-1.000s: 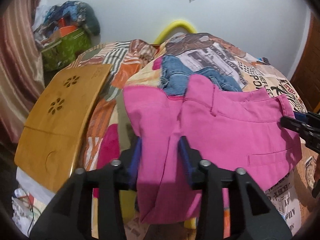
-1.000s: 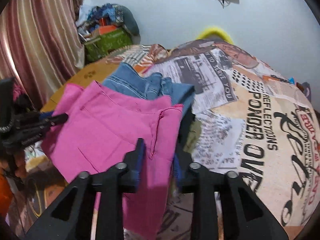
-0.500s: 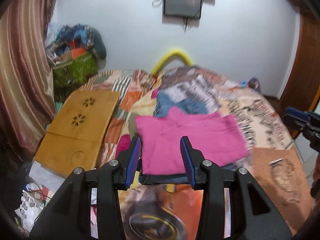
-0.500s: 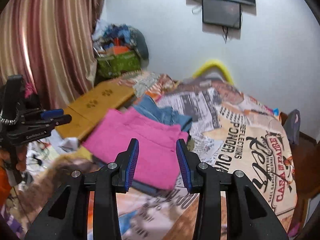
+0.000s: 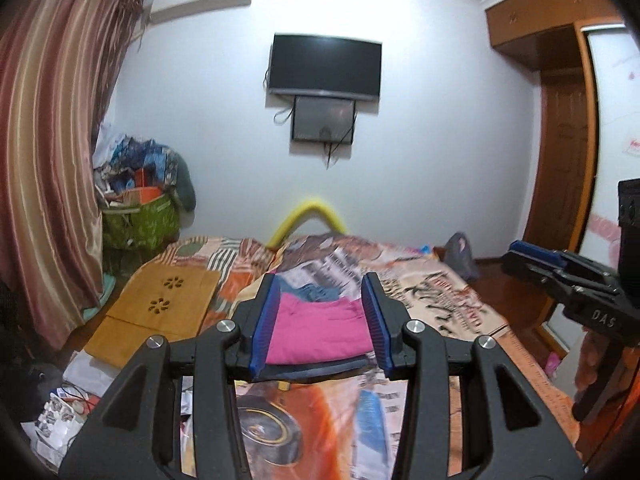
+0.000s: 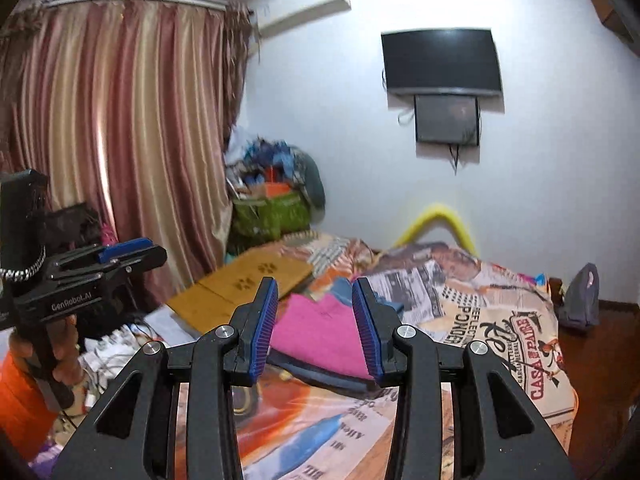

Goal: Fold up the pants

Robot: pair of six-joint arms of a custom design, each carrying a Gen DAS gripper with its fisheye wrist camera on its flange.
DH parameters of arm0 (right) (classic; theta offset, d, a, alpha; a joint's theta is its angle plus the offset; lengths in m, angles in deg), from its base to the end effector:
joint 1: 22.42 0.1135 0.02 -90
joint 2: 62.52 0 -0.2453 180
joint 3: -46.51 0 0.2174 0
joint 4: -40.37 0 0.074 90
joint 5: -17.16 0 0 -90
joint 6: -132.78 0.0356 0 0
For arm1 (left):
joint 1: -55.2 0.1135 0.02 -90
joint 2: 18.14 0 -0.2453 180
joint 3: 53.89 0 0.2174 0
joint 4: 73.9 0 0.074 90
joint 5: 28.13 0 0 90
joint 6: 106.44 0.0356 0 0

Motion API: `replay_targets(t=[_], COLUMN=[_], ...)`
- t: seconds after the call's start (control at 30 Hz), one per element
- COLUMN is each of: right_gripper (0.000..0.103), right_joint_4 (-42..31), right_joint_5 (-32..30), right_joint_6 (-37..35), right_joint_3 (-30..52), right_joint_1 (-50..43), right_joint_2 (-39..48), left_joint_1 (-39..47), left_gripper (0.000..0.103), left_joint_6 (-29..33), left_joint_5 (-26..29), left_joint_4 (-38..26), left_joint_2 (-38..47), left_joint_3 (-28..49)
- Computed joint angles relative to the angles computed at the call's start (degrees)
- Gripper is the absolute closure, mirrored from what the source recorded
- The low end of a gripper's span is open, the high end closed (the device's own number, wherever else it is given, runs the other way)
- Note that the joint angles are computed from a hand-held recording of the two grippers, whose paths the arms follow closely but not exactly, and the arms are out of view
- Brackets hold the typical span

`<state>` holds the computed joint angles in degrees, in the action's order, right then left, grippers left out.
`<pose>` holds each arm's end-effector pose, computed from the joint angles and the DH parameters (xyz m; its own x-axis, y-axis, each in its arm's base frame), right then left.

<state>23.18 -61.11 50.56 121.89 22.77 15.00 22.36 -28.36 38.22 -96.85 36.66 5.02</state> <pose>0.2074 0.1985 0.3089 -0.3069 -0.1208 -0.9441 -0.5227 0.8503 0.0611 0.1727 -0.0945 0.2951 -0.3022 -0.0301 -0.9528 0.1179 0.9906 -0.0687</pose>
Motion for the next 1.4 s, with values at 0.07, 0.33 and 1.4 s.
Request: replay_targets(t=[0.07,0.33,1.4], right_gripper=[0.068,0.058,0.001], right_joint_4=[1.1,5.4,10.6], right_joint_5=[1.7,8.2,24.1], right_joint_6=[0.2,1.0,2.8], right_joint_3=[-2.8,-12.2,-20.3], right_joint_1=[1.8,8.7,17.9], right_joint_2=[-3.2,-12.9,-18.5], left_joint_1=[-7.1,-31.7,-39.4], left_gripper=[0.055,0.028,0.001], left_joint_6=[-1.3,-6.3,-10.8], left_joint_5=[-7.3,-31.7,-40.9], left_joint_4=[-1.6,-5.2,-5.1], left_joint_2=[-3.2,-5.8,-5.2], left_joint_3=[-0.9,-2.0,-5.3])
